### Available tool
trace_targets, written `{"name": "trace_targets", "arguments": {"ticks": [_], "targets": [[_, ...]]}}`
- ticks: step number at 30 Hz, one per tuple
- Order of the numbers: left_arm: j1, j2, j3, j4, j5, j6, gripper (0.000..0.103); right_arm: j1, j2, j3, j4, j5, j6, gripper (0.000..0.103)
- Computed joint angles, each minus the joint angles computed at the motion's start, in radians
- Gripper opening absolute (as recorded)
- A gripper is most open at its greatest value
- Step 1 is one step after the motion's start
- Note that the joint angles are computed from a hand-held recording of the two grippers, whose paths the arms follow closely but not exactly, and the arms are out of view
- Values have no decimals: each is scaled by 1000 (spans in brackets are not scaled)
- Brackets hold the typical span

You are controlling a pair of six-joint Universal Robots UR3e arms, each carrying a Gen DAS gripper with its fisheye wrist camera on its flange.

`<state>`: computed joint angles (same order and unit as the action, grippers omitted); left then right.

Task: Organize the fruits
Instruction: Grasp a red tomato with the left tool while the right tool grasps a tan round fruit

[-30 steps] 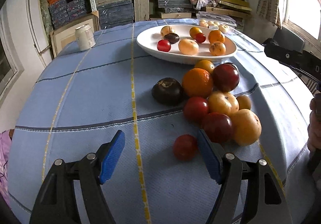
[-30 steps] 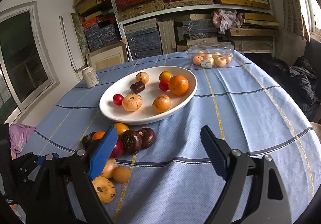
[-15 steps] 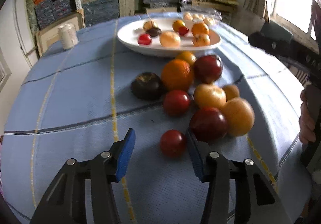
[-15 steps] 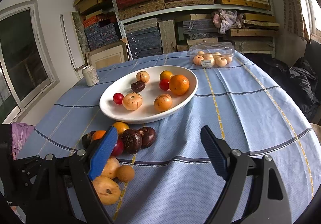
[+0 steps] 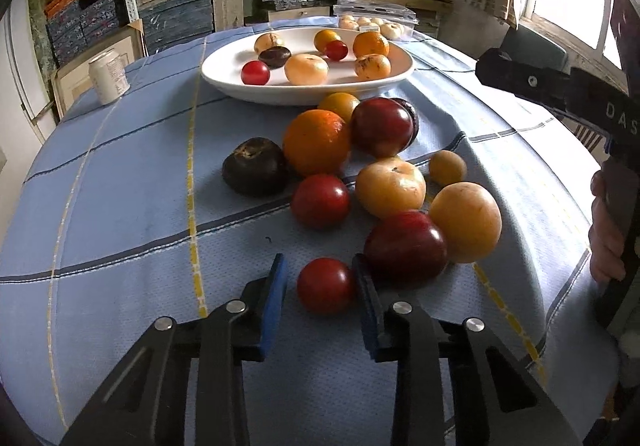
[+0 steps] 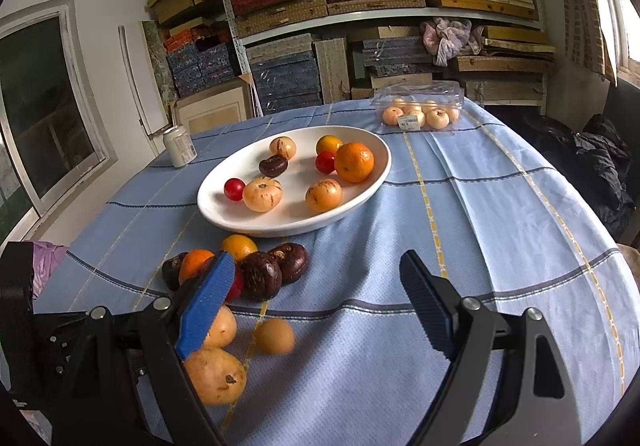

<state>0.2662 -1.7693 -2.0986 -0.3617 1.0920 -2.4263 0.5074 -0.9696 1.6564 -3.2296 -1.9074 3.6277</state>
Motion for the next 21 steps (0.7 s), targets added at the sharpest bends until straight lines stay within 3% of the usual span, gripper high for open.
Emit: {"name": "trace_targets", "arguments": {"ticks": [4, 8, 11, 15, 21], "targets": [[4, 7, -5, -4, -6, -3, 26, 0, -17, 37, -16, -3, 17, 83], [33, 31, -48, 82, -16, -54, 26, -5, -47, 94, -21, 40, 23, 82], [42, 20, -55, 167, 15, -121, 26, 25, -40, 75, 33, 30, -22, 72], [50, 6, -25, 153, 26, -158, 26, 60, -7, 7, 127, 5, -65, 56], [55, 21, -46, 171, 20, -140, 26, 59, 33, -78, 230, 41, -99, 54]]}}
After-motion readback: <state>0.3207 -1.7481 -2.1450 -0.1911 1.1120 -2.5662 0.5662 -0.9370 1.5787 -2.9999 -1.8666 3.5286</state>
